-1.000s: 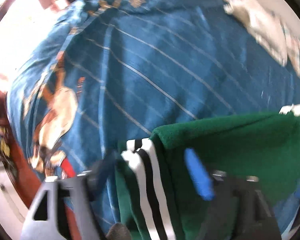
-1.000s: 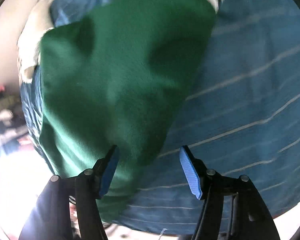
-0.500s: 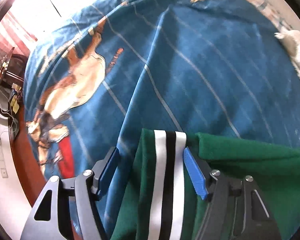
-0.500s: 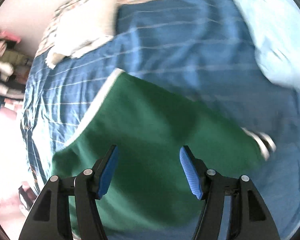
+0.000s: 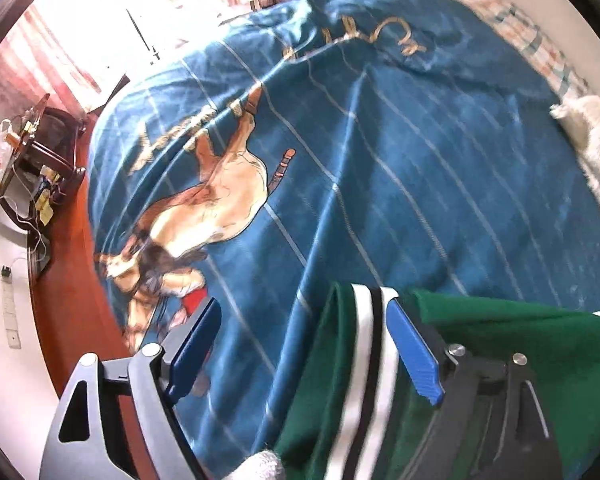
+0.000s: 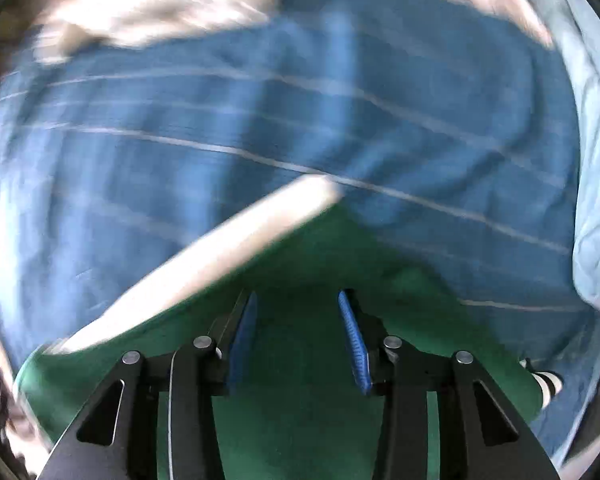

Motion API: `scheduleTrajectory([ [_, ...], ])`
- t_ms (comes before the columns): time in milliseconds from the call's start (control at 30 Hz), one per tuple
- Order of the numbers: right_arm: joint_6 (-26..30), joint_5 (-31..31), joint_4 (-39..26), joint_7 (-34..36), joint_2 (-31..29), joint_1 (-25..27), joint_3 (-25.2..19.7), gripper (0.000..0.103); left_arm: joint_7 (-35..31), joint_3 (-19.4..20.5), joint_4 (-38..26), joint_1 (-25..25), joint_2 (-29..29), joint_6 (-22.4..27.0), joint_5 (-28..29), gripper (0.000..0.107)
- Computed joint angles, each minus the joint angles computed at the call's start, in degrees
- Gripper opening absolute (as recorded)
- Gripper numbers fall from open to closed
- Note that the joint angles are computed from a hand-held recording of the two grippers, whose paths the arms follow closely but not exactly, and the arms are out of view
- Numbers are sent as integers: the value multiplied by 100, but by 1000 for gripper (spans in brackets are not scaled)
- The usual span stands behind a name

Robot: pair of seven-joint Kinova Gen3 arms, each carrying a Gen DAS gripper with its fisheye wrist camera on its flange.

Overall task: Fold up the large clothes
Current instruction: 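Lift the striped hem with the left tool and fold the jacket in half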

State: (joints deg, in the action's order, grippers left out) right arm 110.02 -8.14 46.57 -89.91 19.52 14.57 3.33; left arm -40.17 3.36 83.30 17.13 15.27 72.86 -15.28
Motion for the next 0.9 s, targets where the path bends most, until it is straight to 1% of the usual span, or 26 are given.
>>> scheduleTrajectory([
  [67, 209, -466, 31, -84, -152, 228, -531, 44, 178, 71, 17, 183, -138, 47, -68, 85],
  [133, 207, -852, 471, -286, -209, 169, -1014, 44, 343, 117, 9, 331, -87, 51, -204, 85],
  [167, 67, -911, 734, -372, -211, 71, -1125, 43, 437, 138, -2, 430, -72, 88, -298, 85],
  [200, -166, -877, 971, -385, -210, -95, -1131, 38, 496, 149, -30, 500, -25, 105, -383, 85],
  [233, -399, -750, 1181, -306, -200, -354, -1030, 37, 545, 128, -78, 563, 44, 169, -416, 85],
  [267, -632, -530, 1310, -215, -143, -619, -928, 36, 543, 142, -126, 519, 117, 160, -356, 85],
  [333, -1046, -66, 1561, -310, -101, -1150, -772, 36, 631, 91, -145, 518, 184, 145, -318, 85],
  [400, -1133, 327, 1455, -294, -78, -1598, -652, 36, 727, 91, -136, 516, 125, 314, -299, 85],
  [433, -1038, 395, 1343, -336, -43, -1674, -646, 36, 879, 38, -40, 571, -5, 404, -313, 85],
  [467, -859, 369, 1152, -422, -57, -1645, -665, 36, 972, -115, 85, 707, -152, 435, -279, 85],
  [533, -581, 38, 886, -621, -78, -1274, -842, 37, 1234, -639, 581, 1152, -632, 341, -19, 85],
  [567, -491, -194, 902, -714, -156, -1010, -892, 37, 1462, -883, 846, 1365, -898, 369, 214, 85],
  [600, -408, -427, 1004, -748, -292, -745, -860, 37, 1628, -1023, 1112, 1501, -1127, 312, 447, 85],
  [633, -342, -648, 1073, -692, -365, -582, -750, 37, 1701, -1077, 1377, 1531, -1310, 162, 680, 85],
  [667, -287, -785, 1213, -671, -503, -441, -641, 37, 1681, -1025, 1643, 1497, -1456, 38, 913, 85],
  [700, -209, -906, 1392, -612, -669, -310, -464, 37, 1568, -901, 1908, 1356, -1576, -167, 1146, 85],
  [767, -77, -1026, 1836, -489, -1038, -148, -211, 37, 1233, -409, 2369, 882, -1658, -600, 1517, 83],
  [800, -43, -1035, 2031, -447, -1160, 47, -179, 37, 1149, -144, 2515, 643, -1658, -822, 1563, 83],
  [833, -43, -1047, 2225, -411, -1257, 284, -249, 37, 1105, 122, 2584, 463, -1552, -952, 1515, 77],
  [867, -7, -1038, 2408, -368, -1362, 454, -249, 37, 1113, 387, 2561, 341, -1475, -1047, 1374, 67],
  [900, -57, -991, 2619, -411, -1463, 520, -293, 37, 1084, 546, 2484, 296, -1382, -1049, 1265, 27],
])
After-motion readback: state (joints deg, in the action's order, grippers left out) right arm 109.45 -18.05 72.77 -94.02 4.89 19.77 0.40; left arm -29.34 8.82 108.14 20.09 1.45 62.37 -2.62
